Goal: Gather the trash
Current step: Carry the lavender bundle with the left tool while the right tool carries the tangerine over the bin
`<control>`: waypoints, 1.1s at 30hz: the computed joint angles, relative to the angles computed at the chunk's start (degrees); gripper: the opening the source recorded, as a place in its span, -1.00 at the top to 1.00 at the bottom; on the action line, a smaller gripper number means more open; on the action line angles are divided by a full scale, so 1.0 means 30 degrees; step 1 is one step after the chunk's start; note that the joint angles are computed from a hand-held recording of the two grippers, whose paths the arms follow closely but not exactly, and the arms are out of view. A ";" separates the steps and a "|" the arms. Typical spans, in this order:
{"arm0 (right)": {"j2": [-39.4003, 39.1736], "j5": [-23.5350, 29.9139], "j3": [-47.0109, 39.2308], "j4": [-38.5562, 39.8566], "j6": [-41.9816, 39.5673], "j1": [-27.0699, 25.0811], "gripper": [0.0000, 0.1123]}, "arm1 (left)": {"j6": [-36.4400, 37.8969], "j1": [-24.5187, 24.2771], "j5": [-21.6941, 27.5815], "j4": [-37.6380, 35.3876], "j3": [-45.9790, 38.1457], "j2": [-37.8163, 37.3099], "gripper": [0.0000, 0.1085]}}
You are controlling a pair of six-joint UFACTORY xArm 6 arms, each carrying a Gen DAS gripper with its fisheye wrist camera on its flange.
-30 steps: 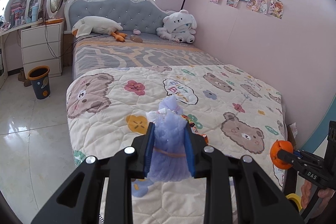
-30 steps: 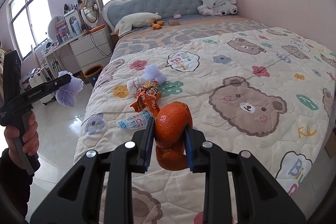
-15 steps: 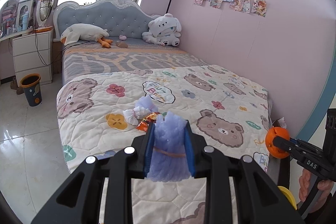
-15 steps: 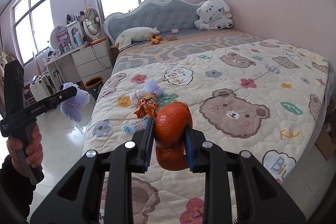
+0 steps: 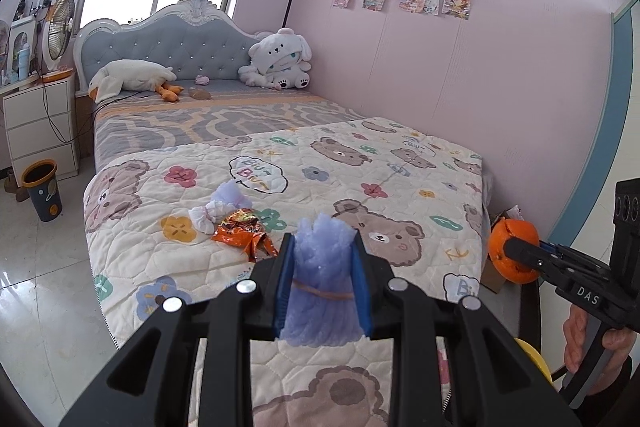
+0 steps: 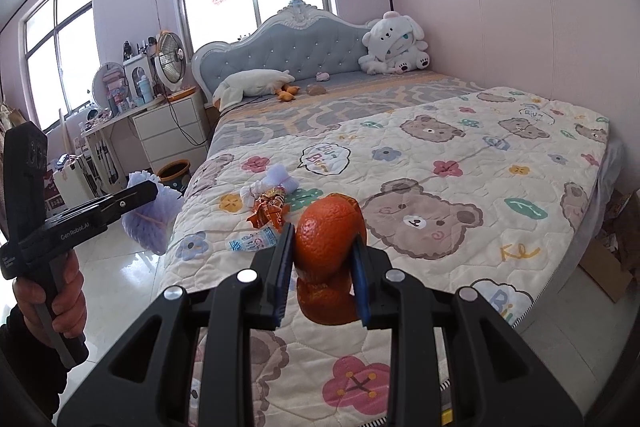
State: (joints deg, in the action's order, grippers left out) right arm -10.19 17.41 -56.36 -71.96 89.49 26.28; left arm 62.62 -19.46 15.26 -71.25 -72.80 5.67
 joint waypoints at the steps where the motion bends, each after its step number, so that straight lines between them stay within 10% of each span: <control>1: -0.0321 0.0123 0.0295 -0.0079 0.0109 0.0011 0.55 | 0.0222 -0.0150 -0.0078 -0.0169 0.0137 -0.0115 0.53; 33: -1.1756 0.4443 0.9944 0.2552 -0.0361 0.0235 0.54 | 0.1612 -0.5483 0.0148 -0.0262 0.2477 -0.1876 0.53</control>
State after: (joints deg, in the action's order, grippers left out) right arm -45.46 30.74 -26.53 -64.30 88.40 26.99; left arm 67.45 -35.91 15.70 -72.04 -65.36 0.04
